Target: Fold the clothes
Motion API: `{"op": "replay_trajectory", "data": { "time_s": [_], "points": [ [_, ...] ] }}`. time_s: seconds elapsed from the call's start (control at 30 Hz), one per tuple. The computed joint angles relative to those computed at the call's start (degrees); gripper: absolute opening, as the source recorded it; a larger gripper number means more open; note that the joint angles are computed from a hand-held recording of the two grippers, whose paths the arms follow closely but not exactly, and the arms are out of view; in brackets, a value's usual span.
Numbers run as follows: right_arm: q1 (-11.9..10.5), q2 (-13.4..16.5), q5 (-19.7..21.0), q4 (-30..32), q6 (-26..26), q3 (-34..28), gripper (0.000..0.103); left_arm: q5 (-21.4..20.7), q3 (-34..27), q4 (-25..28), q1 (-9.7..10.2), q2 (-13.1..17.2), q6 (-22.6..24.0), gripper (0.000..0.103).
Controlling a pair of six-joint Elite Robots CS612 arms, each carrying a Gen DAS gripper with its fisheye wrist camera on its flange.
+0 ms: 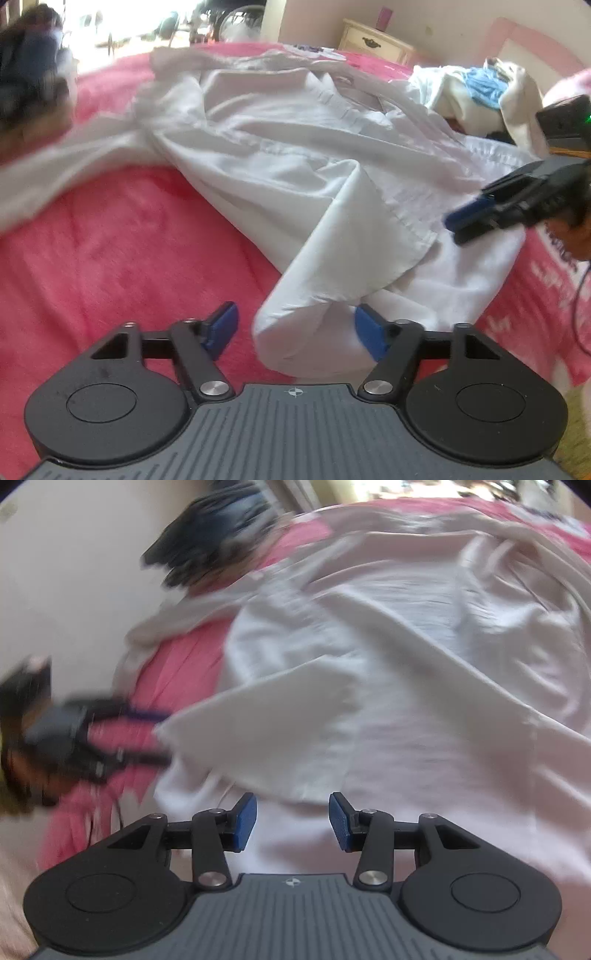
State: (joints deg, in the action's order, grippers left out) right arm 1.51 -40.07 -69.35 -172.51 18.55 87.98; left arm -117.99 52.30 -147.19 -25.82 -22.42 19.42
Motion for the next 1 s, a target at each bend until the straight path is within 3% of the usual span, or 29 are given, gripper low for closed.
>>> {"op": "replay_trajectory", "data": {
  "time_s": [0.07, 0.13, 0.23, 0.27, 0.33, 0.43, 0.5, 0.6, 0.67, 0.73, 0.83, 0.93, 1.0],
  "points": [
    [-0.4, 1.0, 0.0, -0.7, 2.2, -1.0, 0.046, -0.7, 0.3, 0.5, 0.16, -0.2, -1.3, 0.043],
    [-0.8, 2.2, 0.0, -0.6, 4.1, -2.2, 0.046, -1.1, 1.8, -0.2, 0.23, -0.9, -1.1, 0.023],
    [-0.9, 4.0, 0.9, 1.0, 5.8, -4.5, 0.039, -1.0, 4.2, -1.3, 0.29, -2.3, -0.5, 0.008],
    [-1.1, 4.3, 2.2, 0.5, 6.1, -4.7, 0.026, -0.5, 5.0, -1.1, 0.33, -2.9, -0.4, 0.007],
    [-1.5, 4.7, 6.2, 0.0, 6.7, -5.1, 0.010, 0.2, 6.4, 0.0, 0.47, -3.9, -0.4, 0.006],
    [-1.7, 5.3, 12.5, -1.0, 7.4, -5.6, 0.008, 1.9, 7.6, 2.8, 0.77, -4.9, -1.3, 0.006],
    [-1.3, 5.6, 13.8, 0.0, 5.7, -6.5, 0.008, 2.5, 7.2, 4.8, 1.07, -4.7, -4.2, 0.006],
    [-0.6, 4.6, 9.5, 2.4, 2.5, -6.9, 0.021, -0.4, 4.6, 9.6, 1.86, -3.4, -9.8, 0.007],
    [-0.7, 3.2, 6.5, -0.7, 2.7, -4.8, 0.033, -2.5, 3.9, 10.2, 2.22, -2.9, -12.2, 0.009],
    [-0.9, 1.8, 4.6, -3.1, 2.6, -2.6, 0.038, -3.5, 3.9, 9.1, 2.35, -2.9, -12.3, 0.033],
    [-1.8, -1.0, 7.7, -3.3, 0.8, 1.9, 0.039, -2.9, 4.5, 6.1, 1.99, -3.0, -10.4, 0.052],
    [-2.9, -3.2, 13.4, 1.9, 0.1, 5.5, 0.044, -1.6, 4.1, 5.6, 1.27, -2.8, -6.9, 0.054],
    [-3.5, -3.7, 16.8, 4.3, 5.6, 7.9, 0.056, -1.6, 3.3, 7.0, 0.92, -2.4, -5.5, 0.053]
  ]
}}
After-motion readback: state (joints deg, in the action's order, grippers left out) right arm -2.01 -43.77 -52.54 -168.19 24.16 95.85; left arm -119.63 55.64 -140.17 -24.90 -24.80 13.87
